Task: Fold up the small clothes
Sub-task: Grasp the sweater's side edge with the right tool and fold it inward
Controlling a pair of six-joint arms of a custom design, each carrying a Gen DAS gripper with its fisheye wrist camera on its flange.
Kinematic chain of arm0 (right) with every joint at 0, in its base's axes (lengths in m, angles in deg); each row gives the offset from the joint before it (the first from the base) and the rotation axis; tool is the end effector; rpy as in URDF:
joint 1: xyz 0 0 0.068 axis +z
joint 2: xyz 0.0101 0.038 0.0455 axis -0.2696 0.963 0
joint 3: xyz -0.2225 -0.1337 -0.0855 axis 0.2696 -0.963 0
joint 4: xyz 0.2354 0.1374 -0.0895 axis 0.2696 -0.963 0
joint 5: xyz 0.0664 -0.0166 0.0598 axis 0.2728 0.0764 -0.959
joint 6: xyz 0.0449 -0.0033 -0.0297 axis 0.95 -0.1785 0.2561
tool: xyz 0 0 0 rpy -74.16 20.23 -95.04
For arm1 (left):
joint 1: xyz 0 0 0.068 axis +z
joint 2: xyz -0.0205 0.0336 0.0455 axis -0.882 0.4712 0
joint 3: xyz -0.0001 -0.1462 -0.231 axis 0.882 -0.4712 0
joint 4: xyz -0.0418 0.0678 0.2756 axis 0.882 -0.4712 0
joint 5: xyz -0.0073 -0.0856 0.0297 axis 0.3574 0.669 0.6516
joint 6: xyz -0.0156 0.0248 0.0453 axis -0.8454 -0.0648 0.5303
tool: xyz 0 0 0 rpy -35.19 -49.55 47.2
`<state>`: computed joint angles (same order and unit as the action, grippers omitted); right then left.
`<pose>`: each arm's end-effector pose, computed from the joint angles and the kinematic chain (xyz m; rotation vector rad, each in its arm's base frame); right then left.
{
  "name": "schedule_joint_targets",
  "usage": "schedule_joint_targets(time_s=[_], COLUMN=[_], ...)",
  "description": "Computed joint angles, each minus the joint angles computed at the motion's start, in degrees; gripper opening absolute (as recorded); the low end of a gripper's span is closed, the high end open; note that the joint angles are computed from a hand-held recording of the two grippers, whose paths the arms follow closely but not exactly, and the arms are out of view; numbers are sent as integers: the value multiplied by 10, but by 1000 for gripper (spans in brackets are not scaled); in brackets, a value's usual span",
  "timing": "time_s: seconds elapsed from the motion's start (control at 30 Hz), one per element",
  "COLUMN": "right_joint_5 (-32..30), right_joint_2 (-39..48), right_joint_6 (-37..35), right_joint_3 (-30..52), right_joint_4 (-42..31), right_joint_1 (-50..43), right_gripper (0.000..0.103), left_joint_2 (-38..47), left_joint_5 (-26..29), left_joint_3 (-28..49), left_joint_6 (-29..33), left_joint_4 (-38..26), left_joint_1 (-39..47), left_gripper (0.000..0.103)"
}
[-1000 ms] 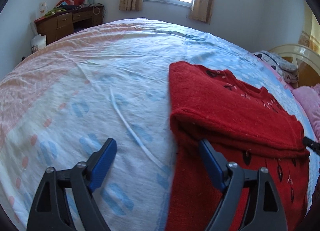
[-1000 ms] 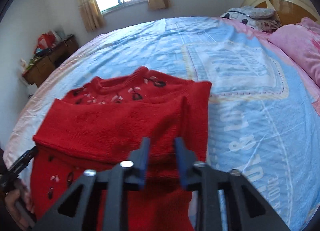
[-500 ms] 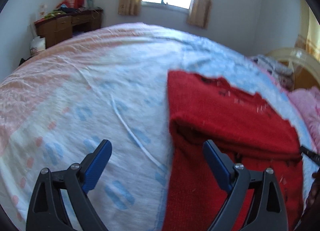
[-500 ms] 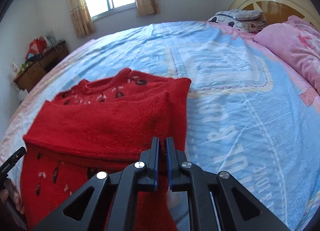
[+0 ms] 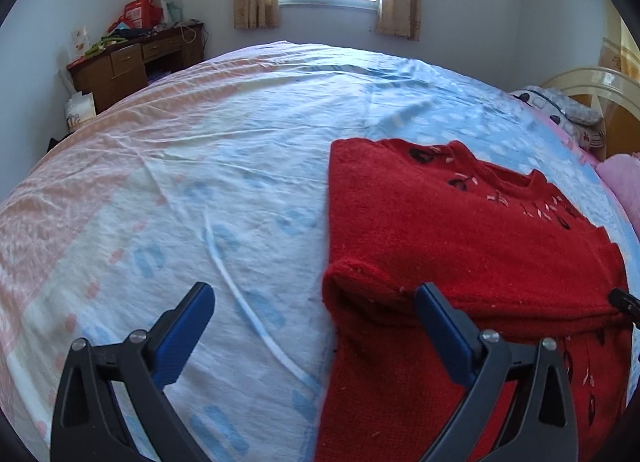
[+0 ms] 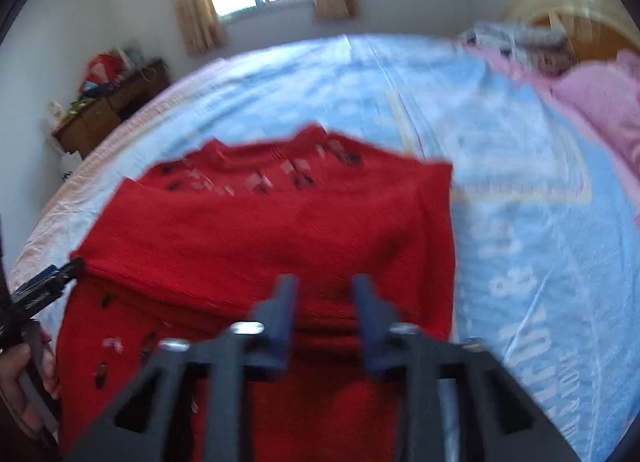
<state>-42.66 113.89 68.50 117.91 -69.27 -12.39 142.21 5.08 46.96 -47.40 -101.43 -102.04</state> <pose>0.3825 0.0324 0.2250 -0.3657 2.3691 0.3289 0.2383 -0.1707 0.2176 -0.6034 2.2648 0.1651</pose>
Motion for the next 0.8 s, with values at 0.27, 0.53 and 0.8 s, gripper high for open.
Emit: schedule_joint_targets(time_s=[0.27,0.53,0.8], right_joint_5=[-1,6,-6], right_joint_2=[11,-4,-11], right_joint_6=[-18,-24,-43], right_joint_3=[7,-26,-51], right_joint_4=[-13,25,64], right_joint_1=[-20,-20,-24], right_gripper=[9,9,9], left_joint_2=[10,31,37], left_joint_5=[-3,3,9], left_joint_3=[8,26,30], left_joint_6=[9,23,25], left_joint_4=[-6,-20,-24], left_joint_1=[-9,-13,-13], left_gripper=[103,103,103])
